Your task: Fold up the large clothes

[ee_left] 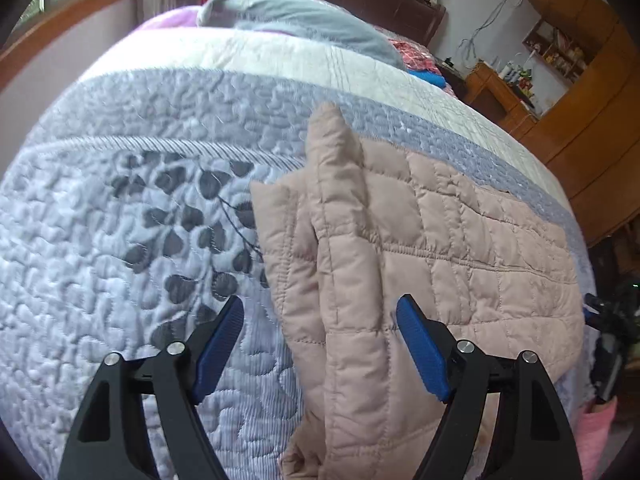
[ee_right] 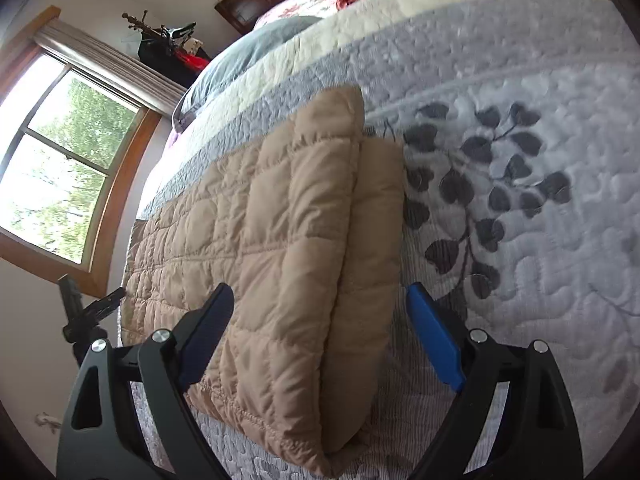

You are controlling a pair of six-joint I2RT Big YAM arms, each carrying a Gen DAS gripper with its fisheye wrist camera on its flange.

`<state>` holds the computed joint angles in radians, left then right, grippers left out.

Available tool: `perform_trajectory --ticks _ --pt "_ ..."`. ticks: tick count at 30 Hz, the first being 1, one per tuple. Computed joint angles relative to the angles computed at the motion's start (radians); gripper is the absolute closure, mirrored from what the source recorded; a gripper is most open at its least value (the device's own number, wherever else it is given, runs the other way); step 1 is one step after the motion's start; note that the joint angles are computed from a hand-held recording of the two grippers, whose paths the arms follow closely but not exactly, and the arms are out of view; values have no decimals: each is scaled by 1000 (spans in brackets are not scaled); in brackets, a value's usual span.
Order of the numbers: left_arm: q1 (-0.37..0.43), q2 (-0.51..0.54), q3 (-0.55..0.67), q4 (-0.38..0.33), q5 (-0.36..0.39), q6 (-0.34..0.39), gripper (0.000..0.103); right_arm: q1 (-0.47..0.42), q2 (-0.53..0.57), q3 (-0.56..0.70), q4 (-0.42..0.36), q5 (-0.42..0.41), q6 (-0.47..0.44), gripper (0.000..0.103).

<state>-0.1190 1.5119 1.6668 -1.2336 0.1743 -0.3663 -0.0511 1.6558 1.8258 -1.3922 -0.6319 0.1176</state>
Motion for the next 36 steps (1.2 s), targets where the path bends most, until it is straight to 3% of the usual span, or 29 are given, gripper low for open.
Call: perform_trajectory --ticks 8,12,15,16,17,18,21,26,31,36 --pt "35 50 -48 81 183 -41 17 30 38 0 7 -1 -45 14" --pt "21 95 -3 64 230 -6 15 48 52 18 17 18 -52 14" --pt "0 115 18 61 217 -3 16 83 52 20 47 58 -41 30" --pt "-9 117 21 71 214 -7 18 87 53 21 51 58 -39 40" --pt "-15 115 21 77 217 -7 35 89 52 19 59 46 -29 52" --pt "-17 114 21 79 241 -11 53 92 48 15 65 30 -16 56" --pt "-42 99 25 103 222 -57 76 91 36 13 76 3 8 74" --pt "-83 37 37 110 139 -77 85 81 -8 25 68 -41 27 84" --pt "-120 -66 18 73 114 -77 85 78 -83 48 -14 -52 -41 86" --pt "-146 -239 -78 21 76 -60 86 72 -191 17 -94 -80 -104 86"
